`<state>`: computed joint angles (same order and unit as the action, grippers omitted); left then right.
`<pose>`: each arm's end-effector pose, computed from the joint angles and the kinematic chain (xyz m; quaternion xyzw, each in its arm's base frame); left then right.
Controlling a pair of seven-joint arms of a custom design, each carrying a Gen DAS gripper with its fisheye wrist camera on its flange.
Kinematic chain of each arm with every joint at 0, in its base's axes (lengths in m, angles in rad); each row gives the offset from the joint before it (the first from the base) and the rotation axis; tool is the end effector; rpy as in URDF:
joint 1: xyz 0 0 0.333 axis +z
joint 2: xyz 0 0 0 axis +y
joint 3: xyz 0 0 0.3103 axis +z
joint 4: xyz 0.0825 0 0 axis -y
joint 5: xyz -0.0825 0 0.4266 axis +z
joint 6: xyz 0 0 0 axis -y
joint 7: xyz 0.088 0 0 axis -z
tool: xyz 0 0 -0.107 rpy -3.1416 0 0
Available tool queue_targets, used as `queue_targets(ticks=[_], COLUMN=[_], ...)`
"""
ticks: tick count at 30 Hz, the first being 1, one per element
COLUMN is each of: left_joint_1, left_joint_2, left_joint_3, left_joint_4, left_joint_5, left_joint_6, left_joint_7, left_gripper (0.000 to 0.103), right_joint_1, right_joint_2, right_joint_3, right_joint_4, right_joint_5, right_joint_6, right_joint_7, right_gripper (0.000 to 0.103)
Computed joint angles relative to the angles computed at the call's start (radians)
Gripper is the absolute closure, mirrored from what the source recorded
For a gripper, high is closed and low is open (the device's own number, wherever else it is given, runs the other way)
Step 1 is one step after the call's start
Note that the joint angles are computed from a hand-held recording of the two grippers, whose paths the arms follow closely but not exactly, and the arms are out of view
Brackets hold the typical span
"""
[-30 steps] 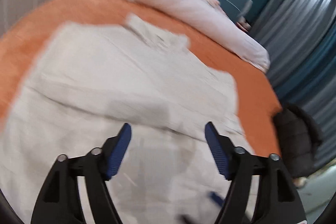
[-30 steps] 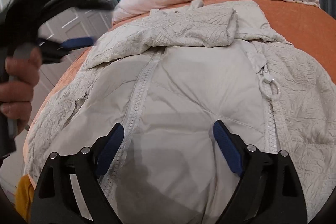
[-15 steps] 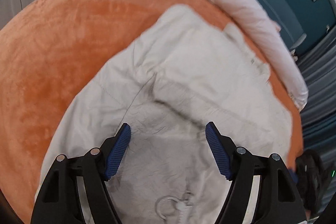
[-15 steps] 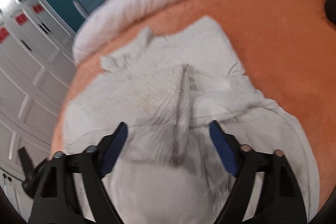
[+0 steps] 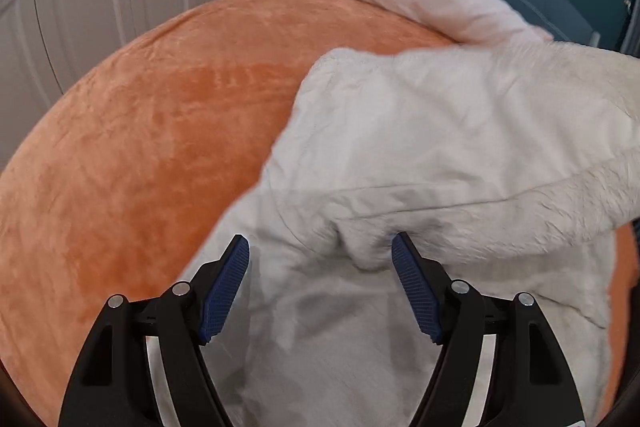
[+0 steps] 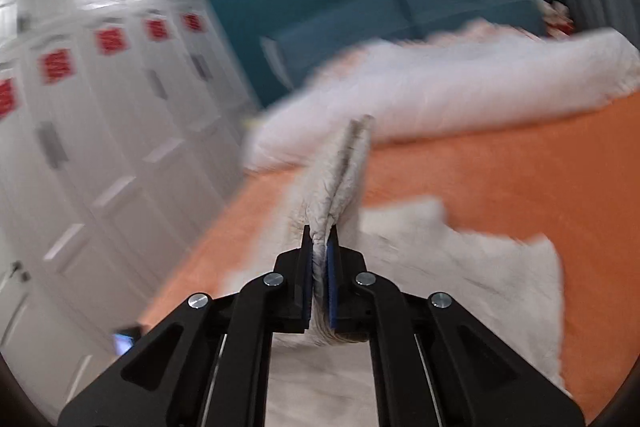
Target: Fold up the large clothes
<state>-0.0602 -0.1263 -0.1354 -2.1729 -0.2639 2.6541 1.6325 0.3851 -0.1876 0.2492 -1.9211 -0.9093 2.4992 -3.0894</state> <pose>0.5825 -0.1102 0.4901 -0.6498 0.6946 -0.2796 0.1311 0.4706 0.3671 0.6430 -0.4620 0.7239 -0.2614 0.4408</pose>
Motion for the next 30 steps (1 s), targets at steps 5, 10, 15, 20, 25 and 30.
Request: queue_targets(ticks=[5, 10, 15, 20, 25, 30], left_joint_1=[0.005, 0.012, 0.009, -0.009, -0.04, -0.021], left_joint_2=[0.031, 0.037, 0.036, -0.038, -0.098, 0.077], left_joint_3=[0.0, -0.017, -0.014, 0.021, 0.043, -0.034], left_joint_4=[-0.038, -0.059, -0.071, -0.073, -0.052, 0.133], left_joint_5=[0.005, 0.128, 0.138, -0.001, -0.211, 0.002], left_joint_6=[0.061, 0.114, 0.138, 0.052, 0.115, 0.081], left_joint_7=[0.001, -0.072, -0.077, 0.004, 0.172, -0.014], left_gripper=[0.022, 0.017, 0.017, 0.019, 0.018, 0.018], right_joint_1=[0.022, 0.011, 0.014, 0.036, 0.023, 0.048], right_joint_2=[0.043, 0.053, 0.04, -0.064, -0.083, 0.141], right_joint_3=[-0.068, -0.045, -0.046, 0.007, 0.029, -0.015], right_joint_4=[-0.202, -0.21, -0.24, -0.252, -0.209, 0.011], right_joint_5=[0.34, 0.242, 0.211, 0.173, 0.09, 0.171], right_joint_6=[-0.008, -0.004, 0.033, -0.146, -0.104, -0.064], right_joint_7=[-0.123, -0.043, -0.001, 0.064, 0.078, -0.159], right_gripper=[0.094, 0.093, 0.091, 0.078, 0.084, 0.084])
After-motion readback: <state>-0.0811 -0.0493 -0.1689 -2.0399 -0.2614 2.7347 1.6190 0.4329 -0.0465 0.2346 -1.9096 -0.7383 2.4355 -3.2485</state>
